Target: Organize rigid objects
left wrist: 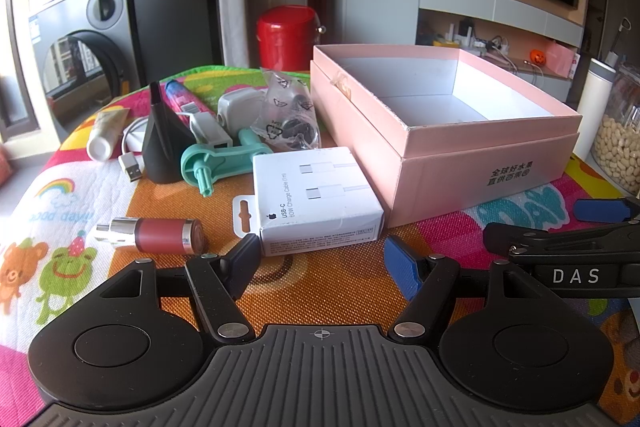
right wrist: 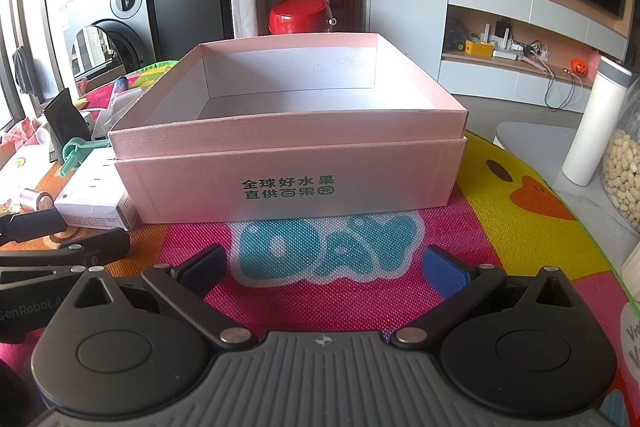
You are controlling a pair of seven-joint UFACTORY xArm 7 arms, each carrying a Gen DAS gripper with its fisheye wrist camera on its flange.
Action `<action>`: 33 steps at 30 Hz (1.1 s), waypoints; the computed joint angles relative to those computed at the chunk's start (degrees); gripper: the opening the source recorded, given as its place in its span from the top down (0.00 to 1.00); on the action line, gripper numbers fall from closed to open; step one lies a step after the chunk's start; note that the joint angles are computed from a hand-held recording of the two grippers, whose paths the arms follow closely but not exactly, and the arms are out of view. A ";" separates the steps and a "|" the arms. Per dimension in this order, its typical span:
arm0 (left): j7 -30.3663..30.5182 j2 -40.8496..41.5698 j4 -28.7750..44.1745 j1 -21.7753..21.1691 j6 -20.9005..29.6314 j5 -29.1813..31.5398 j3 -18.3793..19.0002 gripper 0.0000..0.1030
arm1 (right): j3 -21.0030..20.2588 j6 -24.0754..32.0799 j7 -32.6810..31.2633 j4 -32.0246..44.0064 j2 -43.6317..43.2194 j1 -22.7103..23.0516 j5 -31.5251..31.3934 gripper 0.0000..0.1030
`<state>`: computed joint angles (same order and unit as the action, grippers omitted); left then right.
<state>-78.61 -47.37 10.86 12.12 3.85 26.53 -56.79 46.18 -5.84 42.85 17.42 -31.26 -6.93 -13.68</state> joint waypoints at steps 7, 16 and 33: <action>-0.05 0.11 0.33 0.06 0.57 0.37 -0.16 0.28 | 0.25 -0.08 0.14 0.04 0.04 -0.21 -0.04 0.00; -0.15 0.17 0.43 -0.06 0.82 0.81 0.10 0.28 | -0.03 -0.06 0.08 -0.05 0.01 0.05 -0.01 0.00; -0.51 0.23 0.53 -0.26 0.95 1.13 0.24 0.28 | -0.57 0.13 -0.30 0.18 0.65 0.48 0.19 0.00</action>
<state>-79.12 -47.14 11.40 11.86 4.80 27.66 -56.54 45.61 -5.72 42.55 17.61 -30.61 -6.46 -13.49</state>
